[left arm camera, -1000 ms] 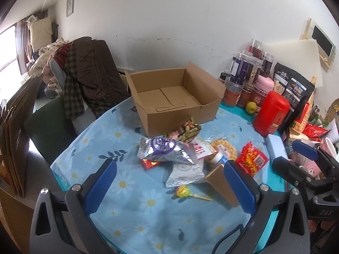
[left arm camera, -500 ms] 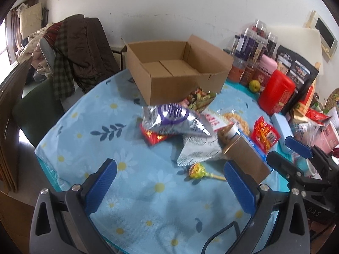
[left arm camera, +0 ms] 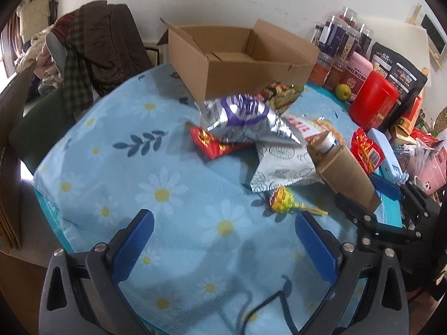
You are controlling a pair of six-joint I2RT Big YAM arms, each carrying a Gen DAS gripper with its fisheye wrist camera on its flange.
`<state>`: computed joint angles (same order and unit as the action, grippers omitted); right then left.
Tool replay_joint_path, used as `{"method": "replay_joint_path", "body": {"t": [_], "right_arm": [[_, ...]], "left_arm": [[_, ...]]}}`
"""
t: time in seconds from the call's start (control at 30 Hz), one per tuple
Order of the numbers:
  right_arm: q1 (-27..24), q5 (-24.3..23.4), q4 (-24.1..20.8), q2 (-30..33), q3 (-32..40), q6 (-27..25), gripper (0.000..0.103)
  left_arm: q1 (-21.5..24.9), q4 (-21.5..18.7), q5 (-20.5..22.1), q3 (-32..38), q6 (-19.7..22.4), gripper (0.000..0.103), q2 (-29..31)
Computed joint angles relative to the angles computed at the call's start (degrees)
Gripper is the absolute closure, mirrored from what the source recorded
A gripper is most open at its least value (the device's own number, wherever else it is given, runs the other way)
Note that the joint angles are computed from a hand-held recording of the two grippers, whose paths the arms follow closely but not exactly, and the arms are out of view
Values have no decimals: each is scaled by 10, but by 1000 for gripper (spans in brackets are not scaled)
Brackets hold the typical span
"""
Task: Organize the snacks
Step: 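Lower the left tool onto the yellow lollipop while the right tool approaches the gold box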
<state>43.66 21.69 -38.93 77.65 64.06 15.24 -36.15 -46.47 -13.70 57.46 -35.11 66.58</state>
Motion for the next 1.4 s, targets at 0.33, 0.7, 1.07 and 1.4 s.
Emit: {"method": "replay_joint_path", "body": {"t": [0.33, 0.7, 1.07, 1.4], "right_arm": [[-18, -17, 33, -21, -22, 16, 84], [-54, -93, 30, -64, -56, 54, 60], [-60, -145, 50, -72, -79, 33, 35], [-63, -163, 43, -54, -77, 60, 52]], "left_arm": [[-5, 25, 26, 3, 1, 0, 17], [-14, 33, 69, 40, -2, 25, 87], [-12, 41, 53, 65, 4, 66, 126], [-22, 51, 87, 59, 31, 75, 121]]}}
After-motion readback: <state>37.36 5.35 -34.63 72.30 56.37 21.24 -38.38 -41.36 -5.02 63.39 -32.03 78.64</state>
